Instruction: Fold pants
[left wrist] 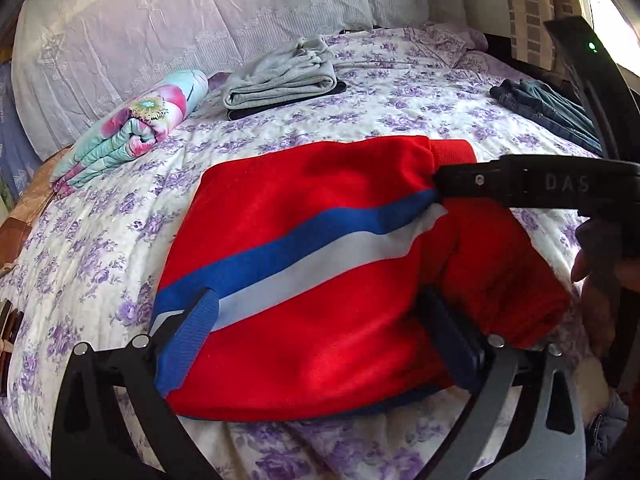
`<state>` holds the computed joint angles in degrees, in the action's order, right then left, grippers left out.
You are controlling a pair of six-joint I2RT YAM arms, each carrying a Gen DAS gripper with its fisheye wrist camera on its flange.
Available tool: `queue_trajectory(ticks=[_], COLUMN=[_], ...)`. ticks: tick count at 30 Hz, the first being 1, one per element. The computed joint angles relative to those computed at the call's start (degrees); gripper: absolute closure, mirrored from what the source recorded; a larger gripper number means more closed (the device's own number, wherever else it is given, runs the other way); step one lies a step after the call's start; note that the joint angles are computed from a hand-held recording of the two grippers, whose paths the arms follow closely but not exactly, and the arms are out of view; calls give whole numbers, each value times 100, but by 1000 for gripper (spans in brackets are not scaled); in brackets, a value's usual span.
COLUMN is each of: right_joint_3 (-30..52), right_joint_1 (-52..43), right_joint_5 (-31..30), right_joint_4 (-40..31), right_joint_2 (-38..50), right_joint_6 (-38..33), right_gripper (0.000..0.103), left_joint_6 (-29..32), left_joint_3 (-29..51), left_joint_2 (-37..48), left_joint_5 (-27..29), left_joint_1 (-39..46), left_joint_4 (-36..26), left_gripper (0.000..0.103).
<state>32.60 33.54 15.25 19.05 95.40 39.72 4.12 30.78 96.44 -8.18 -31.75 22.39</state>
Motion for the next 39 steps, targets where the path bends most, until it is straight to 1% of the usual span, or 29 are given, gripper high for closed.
queue_trajectory(ticks=[1, 4, 5, 6, 8, 10, 11, 12, 13, 14, 15, 17, 18, 19, 20, 22, 24, 25, 26, 27, 28, 33, 37, 39], right_joint_3=[-49, -183, -211, -251, -268, -169, -204, -366, -554, -632, -658, -580, -537, -478, -403, -106, 415, 456, 209, -32, -135, -525, -978, -1218], right_joint_1=[139, 745, 950, 1137, 1307, 1426, 1372, 1206, 954, 867, 923, 1363, 1527, 1707, 1815, 1831, 1709, 1602, 1511, 1381, 1328, 1377, 925, 791], right_joint_5=[219, 1220, 1493, 1642, 1698, 1874, 1851, 1527, 1055, 891, 998, 1769, 2026, 2256, 2356, 2325, 2254, 2108, 1916, 1629, 1514, 1451, 603, 361], right_joint_4=[-25, -336, -473, -559, -758, -955, -878, -652, -351, -240, -237, -512, -592, -641, -683, -922, -1570, -1567, -1172, -921, -802, -215, 640, 1081], right_joint_2=[-103, -559, -696, -790, -894, -613, -481, -512, -590, -626, -666, -812, -870, -943, -975, -817, -275, -61, -136, -327, -387, -531, -577, -598], right_joint_6=[48, 162, 188, 219, 221, 348, 427, 507, 581, 603, 629, 697, 668, 571, 466, 276, 250, 221, 311, 384, 384, 403, 533, 625], right_gripper=[3, 3, 3, 3, 3, 3, 3, 3, 3, 3, 3, 3, 3, 3, 3, 3, 3, 3, 3, 3, 3, 3, 3, 3], left_joint_6=[3, -34, -46, -46, -47, -48, -38, -22, -26, -23, -29, -47, -53, -60, -64, -59, -51, -28, 21, 55, 60, 132, 117, 73], left_joint_3=[32, 20, -2, -19, -64, -92, -114, -131, -147, -152, -157, -159, -151, -146, -151, -159, -187, -194, -218, -303, -349, -350, -167, -145], left_joint_2=[5, -89, -111, -108, -130, -131, -126, -130, -127, -137, -129, -164, -195, -217, -248, -269, -302, -331, -345, -422, -488, -906, -977, -966], left_joint_5=[107, 201, 196, 196, 156, 89, 76, 63, 58, 77, 75, 136, 171, 185, 197, 209, 243, 244, 216, 251, 293, 852, 1390, 1380], left_joint_1=[73, 144, 135, 132, 115, 87, 81, 83, 74, 88, 81, 113, 135, 142, 151, 165, 199, 214, 207, 237, 274, 841, 1464, 1630], left_joint_4=[-44, -132, -125, -96, -40, -6, 36, 66, 102, 106, 104, 65, 16, -19, -48, -55, -49, -91, -82, -7, -11, -422, -739, -713], left_gripper=[5, 4, 4, 4, 4, 4, 4, 4, 4, 4, 4, 4, 4, 4, 4, 4, 4, 4, 4, 4, 4, 4, 4, 4])
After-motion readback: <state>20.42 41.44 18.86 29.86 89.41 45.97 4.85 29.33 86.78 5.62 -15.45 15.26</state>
